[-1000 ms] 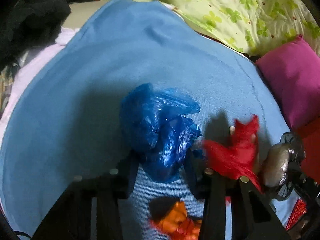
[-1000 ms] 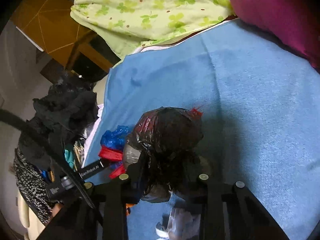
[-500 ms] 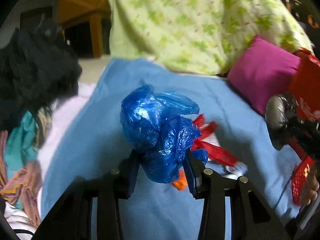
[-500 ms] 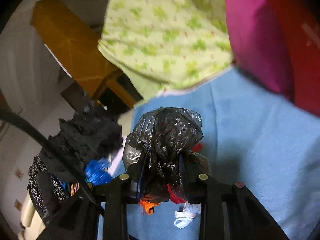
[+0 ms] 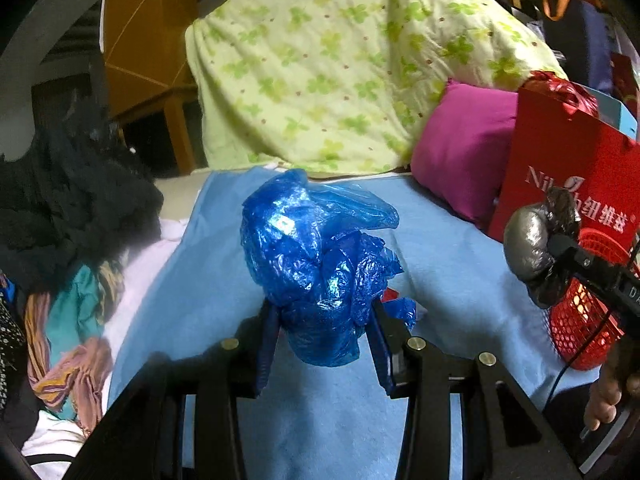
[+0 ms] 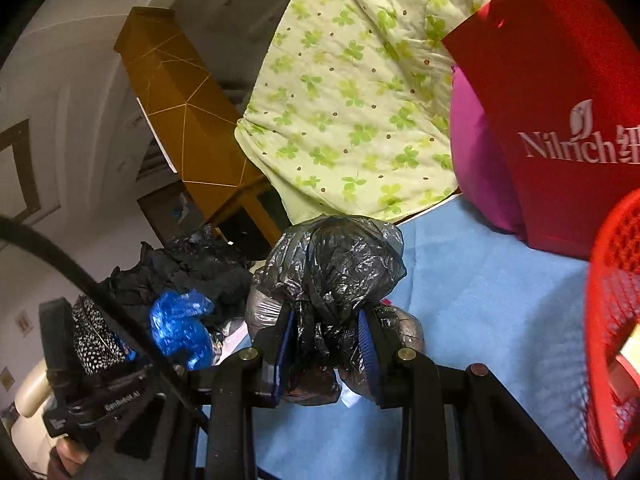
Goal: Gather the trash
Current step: 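Lift both bags and carry them toward the red mesh basket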
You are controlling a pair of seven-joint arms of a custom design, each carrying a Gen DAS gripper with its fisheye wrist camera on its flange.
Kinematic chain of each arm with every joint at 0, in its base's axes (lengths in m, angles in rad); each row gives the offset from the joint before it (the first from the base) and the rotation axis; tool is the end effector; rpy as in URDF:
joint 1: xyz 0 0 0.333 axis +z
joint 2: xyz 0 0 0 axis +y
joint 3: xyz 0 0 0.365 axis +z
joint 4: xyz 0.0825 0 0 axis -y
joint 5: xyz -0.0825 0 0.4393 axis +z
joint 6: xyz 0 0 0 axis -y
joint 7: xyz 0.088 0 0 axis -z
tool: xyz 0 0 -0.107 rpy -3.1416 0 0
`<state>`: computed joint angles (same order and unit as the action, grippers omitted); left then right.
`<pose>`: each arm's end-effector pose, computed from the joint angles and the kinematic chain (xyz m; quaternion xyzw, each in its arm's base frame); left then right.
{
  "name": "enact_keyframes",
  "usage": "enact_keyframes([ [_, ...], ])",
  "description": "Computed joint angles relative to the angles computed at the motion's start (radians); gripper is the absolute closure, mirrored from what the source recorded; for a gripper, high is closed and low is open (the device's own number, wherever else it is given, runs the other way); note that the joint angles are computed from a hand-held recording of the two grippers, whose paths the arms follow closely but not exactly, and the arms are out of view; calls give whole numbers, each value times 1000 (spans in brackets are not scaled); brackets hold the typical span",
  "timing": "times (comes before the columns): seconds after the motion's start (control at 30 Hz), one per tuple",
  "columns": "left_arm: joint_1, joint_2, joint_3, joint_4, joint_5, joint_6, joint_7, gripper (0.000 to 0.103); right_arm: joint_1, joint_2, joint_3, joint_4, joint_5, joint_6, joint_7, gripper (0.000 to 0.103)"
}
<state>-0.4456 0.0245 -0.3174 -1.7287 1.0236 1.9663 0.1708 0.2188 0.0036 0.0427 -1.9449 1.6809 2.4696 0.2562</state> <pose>0.5114 -0.4090 0.6423 -0.7132 0.5150 -0.2257 0.4186 0.6297 0.1662 0.5611 -0.6457 0.4421 -0.0129 0.6224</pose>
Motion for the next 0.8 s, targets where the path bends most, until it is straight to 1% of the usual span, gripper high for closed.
enact_keyframes([
  [0.17, -24, 4, -16, 16, 34, -59, -3, 60, -2, -28, -8, -39, -5, 4, -10, 70],
  [0.47, -55, 19, -26, 41, 67, -129, -4, 59, -1, -41, -19, -61, 2, 10, -42, 70],
  [0.8, -85, 49, -19, 73, 95, -159, 13, 59, -3, -45, -21, -68, -5, 10, -37, 70],
])
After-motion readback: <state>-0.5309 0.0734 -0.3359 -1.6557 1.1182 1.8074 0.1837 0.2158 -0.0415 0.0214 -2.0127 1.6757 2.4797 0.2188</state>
